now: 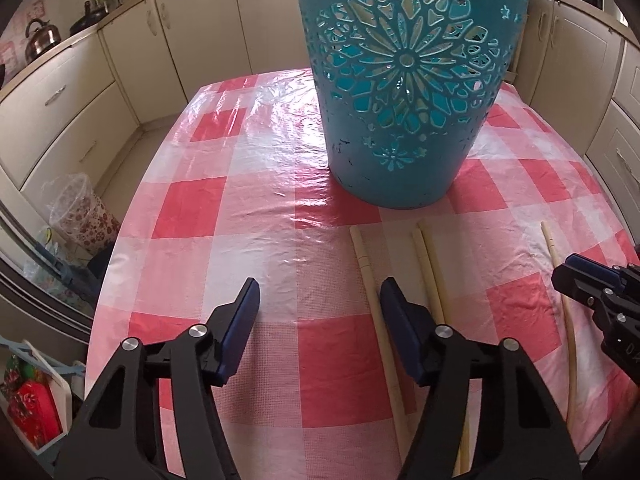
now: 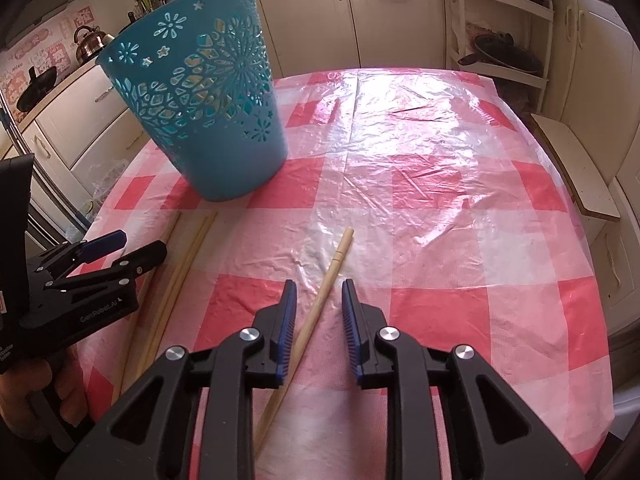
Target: Organize utensils
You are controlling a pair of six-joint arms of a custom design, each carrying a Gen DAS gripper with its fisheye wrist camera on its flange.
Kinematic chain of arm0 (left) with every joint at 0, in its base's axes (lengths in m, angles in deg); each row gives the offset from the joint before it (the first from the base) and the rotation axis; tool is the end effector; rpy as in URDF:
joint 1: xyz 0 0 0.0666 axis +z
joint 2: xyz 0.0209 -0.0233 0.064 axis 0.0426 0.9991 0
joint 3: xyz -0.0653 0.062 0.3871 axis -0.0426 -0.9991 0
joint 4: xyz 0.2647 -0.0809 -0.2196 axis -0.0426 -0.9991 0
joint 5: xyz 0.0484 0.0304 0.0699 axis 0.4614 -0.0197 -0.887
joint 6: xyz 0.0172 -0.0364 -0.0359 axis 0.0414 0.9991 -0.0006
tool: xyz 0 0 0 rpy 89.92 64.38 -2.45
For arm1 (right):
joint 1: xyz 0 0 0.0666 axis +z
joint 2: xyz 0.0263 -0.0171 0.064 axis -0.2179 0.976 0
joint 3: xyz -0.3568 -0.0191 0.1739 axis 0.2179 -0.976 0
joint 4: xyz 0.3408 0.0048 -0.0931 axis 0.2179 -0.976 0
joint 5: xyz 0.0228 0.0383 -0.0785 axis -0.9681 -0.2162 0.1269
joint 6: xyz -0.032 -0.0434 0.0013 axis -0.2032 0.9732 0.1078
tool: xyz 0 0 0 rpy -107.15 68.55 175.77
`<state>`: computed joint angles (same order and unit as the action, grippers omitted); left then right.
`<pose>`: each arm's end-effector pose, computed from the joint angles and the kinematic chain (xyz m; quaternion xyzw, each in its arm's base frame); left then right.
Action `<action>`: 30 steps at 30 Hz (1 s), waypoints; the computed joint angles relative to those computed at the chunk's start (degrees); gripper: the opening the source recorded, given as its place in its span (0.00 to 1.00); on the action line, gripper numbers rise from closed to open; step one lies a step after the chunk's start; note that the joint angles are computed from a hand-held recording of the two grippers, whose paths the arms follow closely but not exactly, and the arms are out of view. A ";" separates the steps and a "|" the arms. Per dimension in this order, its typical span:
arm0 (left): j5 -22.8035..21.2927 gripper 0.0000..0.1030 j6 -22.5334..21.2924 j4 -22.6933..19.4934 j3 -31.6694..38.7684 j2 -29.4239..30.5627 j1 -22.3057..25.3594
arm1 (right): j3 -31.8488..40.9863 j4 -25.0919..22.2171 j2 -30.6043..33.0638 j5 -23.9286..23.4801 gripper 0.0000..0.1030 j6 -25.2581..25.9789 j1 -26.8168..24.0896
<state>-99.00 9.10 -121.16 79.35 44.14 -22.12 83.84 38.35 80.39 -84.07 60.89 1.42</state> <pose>0.5890 -0.2634 0.3375 0.0920 0.9551 -0.0103 0.2813 0.5193 0.1292 0.3438 0.0147 0.9549 0.0789 0.2859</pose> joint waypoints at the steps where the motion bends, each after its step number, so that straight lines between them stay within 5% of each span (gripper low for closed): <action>1: 0.26 0.49 -0.42 -0.14 0.46 0.23 -0.07 | 0.08 0.16 0.13 0.59 0.23 0.33 0.20; 5: 3.00 0.20 -1.43 -1.21 2.66 1.33 -0.25 | 0.55 0.09 0.67 2.60 0.22 3.04 1.22; 7: 3.97 0.12 -1.77 -2.11 3.63 1.76 -0.39 | 0.96 -0.37 0.95 1.68 0.12 4.73 1.65; 19: 5.00 0.05 -0.27 -2.51 4.21 1.97 0.74 | 0.72 0.15 0.87 -2.26 0.12 3.08 0.60; 30: 6.74 0.05 -0.58 -3.85 5.96 2.84 2.11 | 0.42 0.66 0.78 -0.84 0.12 3.92 1.17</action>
